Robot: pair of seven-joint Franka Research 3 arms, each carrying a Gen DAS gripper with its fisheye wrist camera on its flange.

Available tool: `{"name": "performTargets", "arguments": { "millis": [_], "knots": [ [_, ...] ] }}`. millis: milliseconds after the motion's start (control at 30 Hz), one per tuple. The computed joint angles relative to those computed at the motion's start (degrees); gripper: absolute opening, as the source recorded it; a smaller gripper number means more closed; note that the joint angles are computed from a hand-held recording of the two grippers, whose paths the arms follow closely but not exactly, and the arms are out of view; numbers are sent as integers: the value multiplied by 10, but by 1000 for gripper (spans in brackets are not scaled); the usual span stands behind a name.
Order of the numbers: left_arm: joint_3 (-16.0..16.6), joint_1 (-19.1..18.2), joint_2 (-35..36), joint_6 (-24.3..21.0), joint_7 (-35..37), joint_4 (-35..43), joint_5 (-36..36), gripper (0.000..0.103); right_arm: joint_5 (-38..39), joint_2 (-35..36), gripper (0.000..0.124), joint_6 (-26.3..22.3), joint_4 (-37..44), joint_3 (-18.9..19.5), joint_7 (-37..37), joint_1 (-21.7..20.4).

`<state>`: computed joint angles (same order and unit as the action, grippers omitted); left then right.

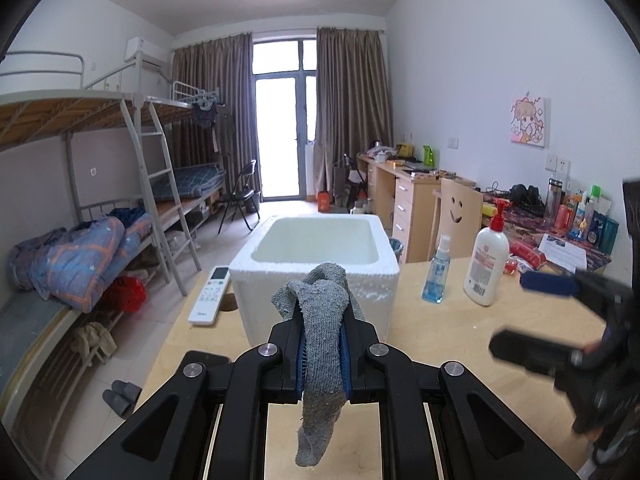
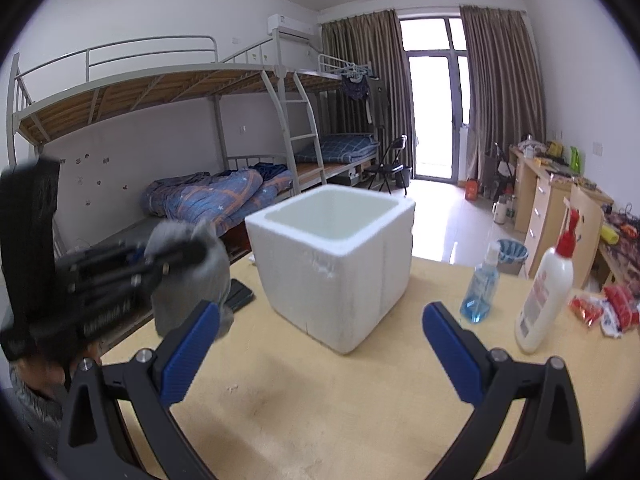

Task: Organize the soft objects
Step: 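Carry the grey cloth with the left gripper over the foam box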

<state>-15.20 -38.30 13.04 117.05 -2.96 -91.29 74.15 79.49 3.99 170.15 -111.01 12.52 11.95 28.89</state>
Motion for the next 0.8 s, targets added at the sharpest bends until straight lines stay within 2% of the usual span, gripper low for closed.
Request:
{"name": "performTargets", "arguments": {
  "millis": [167,367,500,800],
  "knots": [
    [2,2,0,7,-6,1,6,14,32,-2,103,6,-10,1,-26,-1],
    [5,5,4,20,1,7,12,14,103,-11,103,9,-24,-5,-106,1],
    [9,5,13,21,13,23,17,14,122,-15,103,-7,-32,-9,-132,1],
    [27,9,29,37,36,58,21,14,123,-13,102,-23,-33,-15,-120,-5]
  ]
}}
